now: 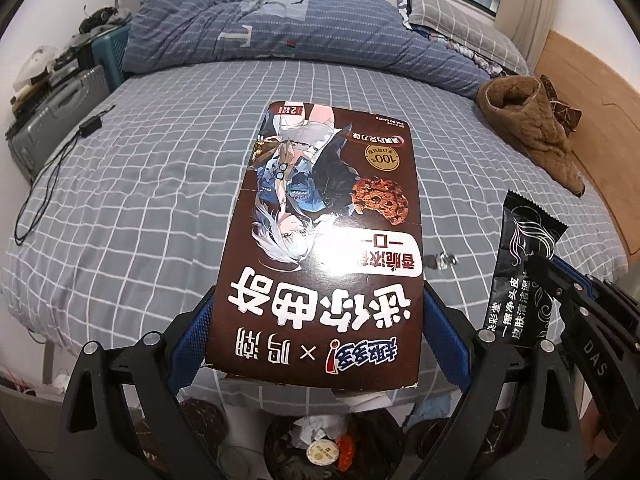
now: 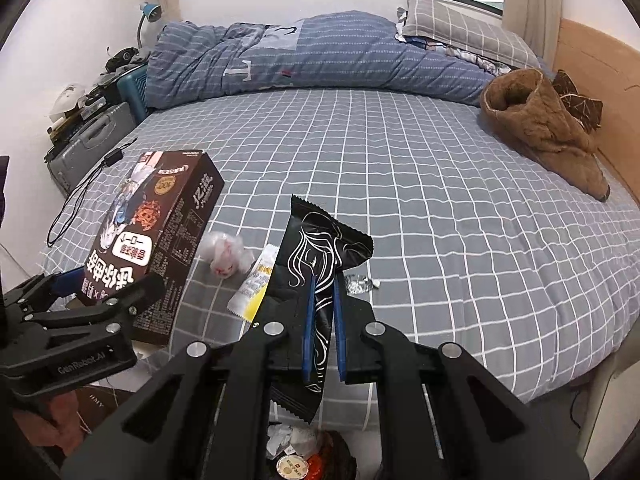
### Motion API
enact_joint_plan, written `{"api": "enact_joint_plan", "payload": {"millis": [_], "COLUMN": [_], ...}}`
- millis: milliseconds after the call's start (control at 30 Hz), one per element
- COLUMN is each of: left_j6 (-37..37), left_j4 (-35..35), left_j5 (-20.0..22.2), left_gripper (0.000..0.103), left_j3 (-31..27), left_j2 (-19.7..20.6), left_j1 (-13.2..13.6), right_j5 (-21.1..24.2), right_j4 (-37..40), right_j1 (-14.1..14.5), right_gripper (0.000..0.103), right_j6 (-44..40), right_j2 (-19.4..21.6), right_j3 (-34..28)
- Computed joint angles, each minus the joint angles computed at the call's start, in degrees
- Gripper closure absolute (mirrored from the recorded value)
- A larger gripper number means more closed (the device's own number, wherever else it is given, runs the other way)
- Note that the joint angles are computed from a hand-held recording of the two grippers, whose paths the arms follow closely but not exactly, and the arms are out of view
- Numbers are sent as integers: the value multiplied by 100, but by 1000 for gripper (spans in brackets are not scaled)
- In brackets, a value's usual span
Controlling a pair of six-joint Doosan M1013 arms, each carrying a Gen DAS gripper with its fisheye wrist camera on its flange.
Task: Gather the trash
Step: 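Lift the brown box and black wrapper toward the bin, then carry the brown box and black wrapper down over the bin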
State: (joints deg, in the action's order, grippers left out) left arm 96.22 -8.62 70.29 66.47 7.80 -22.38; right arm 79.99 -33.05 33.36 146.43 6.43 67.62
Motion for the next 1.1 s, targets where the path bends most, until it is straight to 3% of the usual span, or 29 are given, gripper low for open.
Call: {"api": "enact_joint_plan", "payload": {"millis": [1100], "left_j6": [7], "left_j4": [-141], "left_j5": [93], "left_gripper": [12], "left_j3": [1303], "left_j2": [-1014], "left_j1": [27], "right_j5": [356], "right_j4": [-151], "right_j1": [855], "right_gripper": [94], "right_j6": [683], "right_j2": [-291], "right_j3": [442]}}
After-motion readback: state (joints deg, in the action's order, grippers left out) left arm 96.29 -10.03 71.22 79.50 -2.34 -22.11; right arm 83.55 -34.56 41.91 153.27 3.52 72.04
